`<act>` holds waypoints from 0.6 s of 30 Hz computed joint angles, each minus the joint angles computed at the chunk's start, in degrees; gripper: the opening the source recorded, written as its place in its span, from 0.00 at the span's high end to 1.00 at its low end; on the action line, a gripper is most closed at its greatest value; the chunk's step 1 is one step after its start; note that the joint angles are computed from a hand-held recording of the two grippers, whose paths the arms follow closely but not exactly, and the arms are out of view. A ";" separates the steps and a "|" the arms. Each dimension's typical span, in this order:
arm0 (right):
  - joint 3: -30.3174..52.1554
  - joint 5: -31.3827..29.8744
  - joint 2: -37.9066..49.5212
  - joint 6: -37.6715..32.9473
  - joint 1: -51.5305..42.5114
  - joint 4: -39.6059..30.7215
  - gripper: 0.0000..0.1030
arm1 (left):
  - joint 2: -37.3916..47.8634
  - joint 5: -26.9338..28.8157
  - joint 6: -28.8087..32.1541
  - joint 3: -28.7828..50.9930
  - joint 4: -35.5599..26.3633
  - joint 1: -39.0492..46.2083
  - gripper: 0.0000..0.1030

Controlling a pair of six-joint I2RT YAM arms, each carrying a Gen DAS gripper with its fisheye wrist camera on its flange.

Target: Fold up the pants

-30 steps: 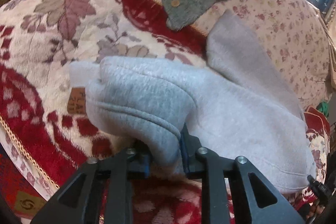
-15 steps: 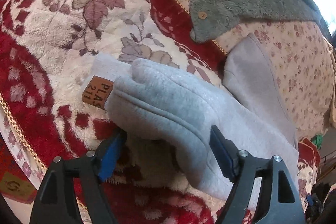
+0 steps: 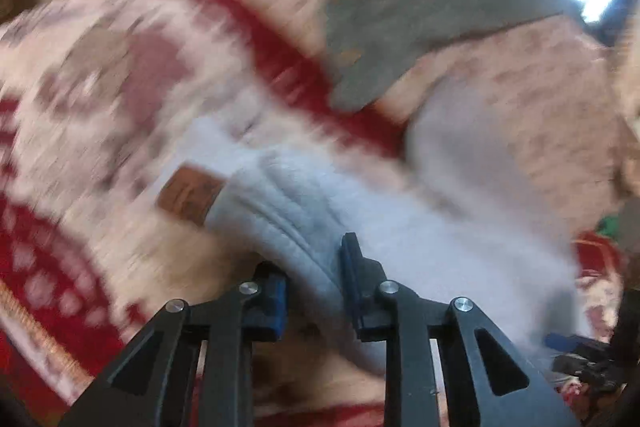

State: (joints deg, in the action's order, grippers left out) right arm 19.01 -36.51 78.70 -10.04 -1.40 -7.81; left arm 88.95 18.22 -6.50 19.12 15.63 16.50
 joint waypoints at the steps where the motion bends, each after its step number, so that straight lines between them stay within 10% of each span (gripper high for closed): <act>1: 0.59 0.73 2.36 1.25 2.14 1.56 0.29 | 1.98 -0.45 0.52 0.50 -0.69 0.73 0.75; 5: 1.03 1.86 7.46 1.76 5.55 4.24 0.29 | 3.36 -2.44 1.57 -1.54 -0.89 4.87 0.30; 13: 4.20 -0.35 3.22 -6.60 -5.56 -5.14 0.29 | -15.17 -4.68 -5.27 -0.63 -12.55 -3.11 0.13; 18: 11.68 0.26 4.19 -14.50 -17.54 -11.72 0.21 | -10.03 -7.89 -13.11 5.00 -10.64 -17.05 0.12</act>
